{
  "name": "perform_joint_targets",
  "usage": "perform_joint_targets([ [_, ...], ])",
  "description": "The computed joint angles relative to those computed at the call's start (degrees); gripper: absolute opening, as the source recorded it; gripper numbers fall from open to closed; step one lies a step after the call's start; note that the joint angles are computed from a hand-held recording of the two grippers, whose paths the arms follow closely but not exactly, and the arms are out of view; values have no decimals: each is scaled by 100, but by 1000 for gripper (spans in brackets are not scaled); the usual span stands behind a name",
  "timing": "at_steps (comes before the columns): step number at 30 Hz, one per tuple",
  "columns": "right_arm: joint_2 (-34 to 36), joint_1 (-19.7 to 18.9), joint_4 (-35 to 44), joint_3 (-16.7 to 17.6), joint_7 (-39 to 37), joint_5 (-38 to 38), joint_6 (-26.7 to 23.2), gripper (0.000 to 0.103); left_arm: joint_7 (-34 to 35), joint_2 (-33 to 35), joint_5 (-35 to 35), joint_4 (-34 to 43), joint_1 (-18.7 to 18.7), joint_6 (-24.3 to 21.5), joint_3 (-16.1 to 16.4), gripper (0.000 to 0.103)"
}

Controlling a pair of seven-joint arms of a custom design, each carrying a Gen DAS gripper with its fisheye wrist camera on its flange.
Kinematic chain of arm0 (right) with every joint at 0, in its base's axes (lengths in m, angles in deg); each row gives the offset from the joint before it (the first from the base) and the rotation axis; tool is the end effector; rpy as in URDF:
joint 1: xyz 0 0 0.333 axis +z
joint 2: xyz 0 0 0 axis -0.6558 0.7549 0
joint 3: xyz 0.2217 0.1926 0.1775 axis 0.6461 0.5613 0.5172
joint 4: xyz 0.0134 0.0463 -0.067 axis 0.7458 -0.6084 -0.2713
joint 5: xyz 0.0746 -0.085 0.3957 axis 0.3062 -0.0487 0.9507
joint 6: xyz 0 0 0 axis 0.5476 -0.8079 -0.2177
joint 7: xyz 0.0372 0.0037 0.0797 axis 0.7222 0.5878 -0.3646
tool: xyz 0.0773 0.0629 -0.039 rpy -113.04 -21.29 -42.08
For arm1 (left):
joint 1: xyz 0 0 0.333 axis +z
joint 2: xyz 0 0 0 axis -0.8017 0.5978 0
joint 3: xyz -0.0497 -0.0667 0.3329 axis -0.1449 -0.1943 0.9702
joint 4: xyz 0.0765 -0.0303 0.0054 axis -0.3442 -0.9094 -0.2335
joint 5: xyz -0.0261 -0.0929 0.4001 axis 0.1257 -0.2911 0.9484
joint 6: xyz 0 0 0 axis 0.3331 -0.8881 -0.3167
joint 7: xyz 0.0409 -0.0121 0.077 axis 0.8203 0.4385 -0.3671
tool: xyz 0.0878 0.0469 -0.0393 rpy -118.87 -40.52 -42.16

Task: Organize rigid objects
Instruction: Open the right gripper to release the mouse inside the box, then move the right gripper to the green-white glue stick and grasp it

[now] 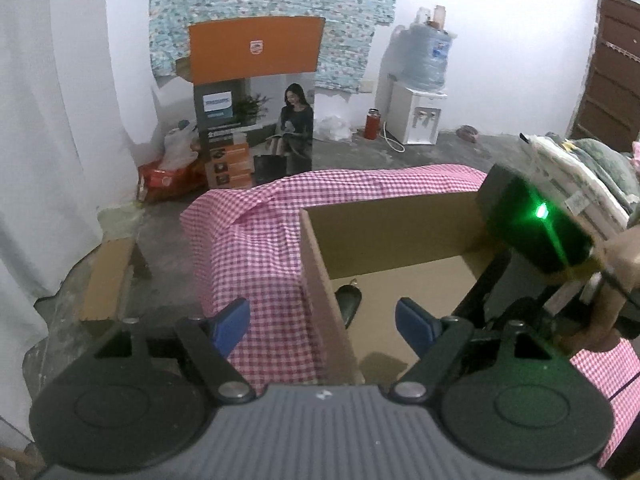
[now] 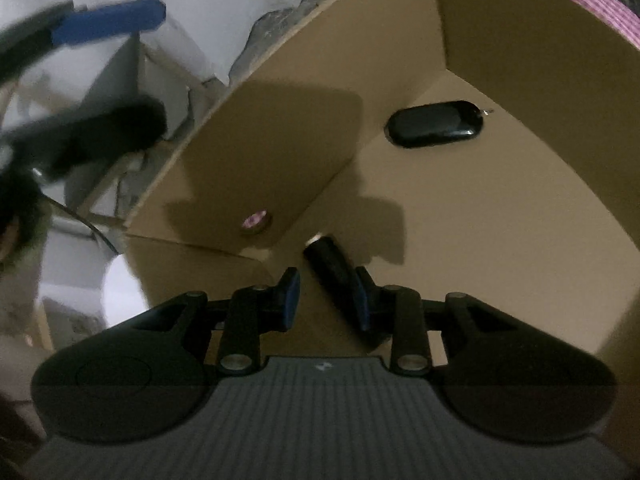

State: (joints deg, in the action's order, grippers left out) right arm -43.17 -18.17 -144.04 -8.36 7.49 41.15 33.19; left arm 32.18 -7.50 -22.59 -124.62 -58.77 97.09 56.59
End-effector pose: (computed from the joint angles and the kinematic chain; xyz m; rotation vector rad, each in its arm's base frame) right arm 0.5573 0.3780 0.4792 -2.6172 0.9066 0.4046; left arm 0.4314 -0.2187 0.5290 -1.6457 1.8875 -0.8345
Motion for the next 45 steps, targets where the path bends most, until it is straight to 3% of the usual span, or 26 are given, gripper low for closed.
perform_joint_targets([
  [4,178,24,174,15,88,-70,-230,28,64,32,-55,-30,-19,77,88,81],
  [8,134,128,52,-23,254,-387,66,21,52,58,-54,-46,39,156,72,81],
  [13,209,79,75,-118,1104,-290,481,21,102,75,-129,-82,-5,185,103,81],
  [18,465,-182,267,-87,2053,403,731,21,135,137,-228,-83,-59,192,115,81],
  [23,537,-447,200,53,2423,1222,757,27,84,123,-230,-114,-45,193,76,81],
  [25,422,-446,87,50,2385,1218,837,43,53,77,-226,-142,-41,199,63,81],
  [26,376,-428,67,39,2381,1181,904,46,45,39,-238,-169,-51,213,70,81],
  [37,-1325,-541,-1475,-215,1274,2106,1745,58,-185,-587,-411,-569,-103,481,-62,81],
  [45,-3544,-148,-3547,-709,400,3018,2584,60,-245,-1426,-692,-1087,-484,685,-219,82],
])
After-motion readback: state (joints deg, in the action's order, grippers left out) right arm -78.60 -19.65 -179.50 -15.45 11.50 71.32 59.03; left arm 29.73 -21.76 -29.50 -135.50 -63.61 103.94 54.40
